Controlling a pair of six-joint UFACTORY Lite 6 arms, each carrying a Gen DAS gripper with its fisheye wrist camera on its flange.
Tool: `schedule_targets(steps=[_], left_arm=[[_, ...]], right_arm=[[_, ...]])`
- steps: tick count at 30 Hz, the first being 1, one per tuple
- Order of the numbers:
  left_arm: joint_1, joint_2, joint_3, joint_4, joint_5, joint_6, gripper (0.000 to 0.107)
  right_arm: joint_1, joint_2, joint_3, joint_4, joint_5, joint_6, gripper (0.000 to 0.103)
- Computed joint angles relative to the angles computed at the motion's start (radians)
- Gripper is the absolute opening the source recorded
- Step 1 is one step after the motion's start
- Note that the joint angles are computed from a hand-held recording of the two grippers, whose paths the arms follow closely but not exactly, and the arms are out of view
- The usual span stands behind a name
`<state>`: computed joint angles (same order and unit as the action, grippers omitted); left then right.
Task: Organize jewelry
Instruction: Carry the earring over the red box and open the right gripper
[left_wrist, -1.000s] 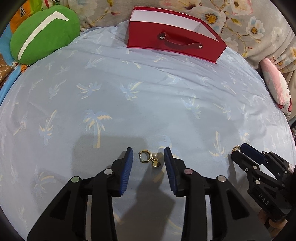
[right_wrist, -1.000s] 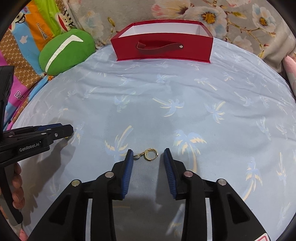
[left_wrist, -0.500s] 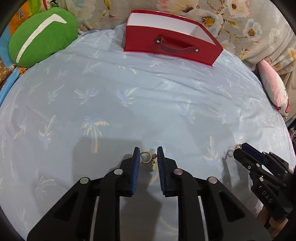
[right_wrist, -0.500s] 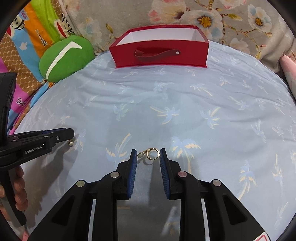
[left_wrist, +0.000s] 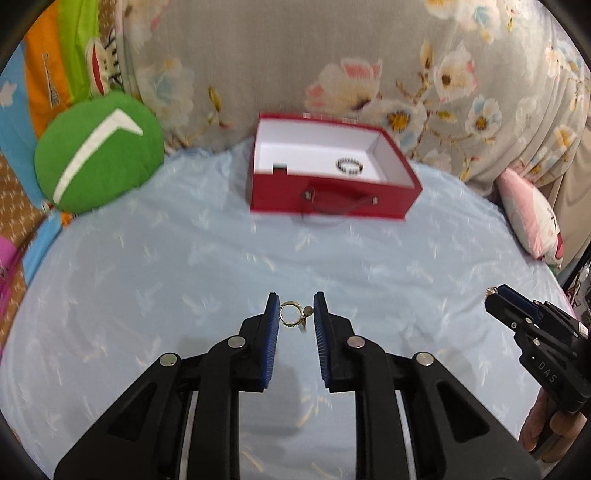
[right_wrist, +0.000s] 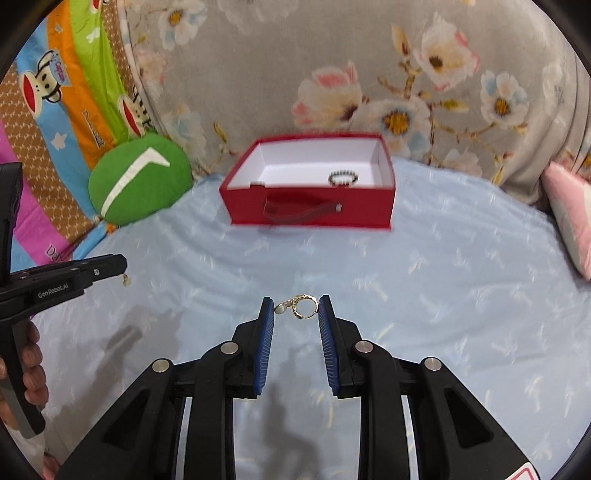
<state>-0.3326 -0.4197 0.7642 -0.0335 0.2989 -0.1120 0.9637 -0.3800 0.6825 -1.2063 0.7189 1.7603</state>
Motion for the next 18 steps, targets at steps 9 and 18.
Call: schedule_targets(steps=[9,18], left_arm=[[0.011,0.117,0.343,0.06,0.065,-0.004,0.018],[-0.015,0.508,0.894,0.065,0.146,0.059,0.018]], right_arm=[[-0.134,-0.009,0.243,0.01,-0.032,-0.259,0.023],[-0.386,0.226,0.652,0.165,-0.231,-0.616,0.023]])
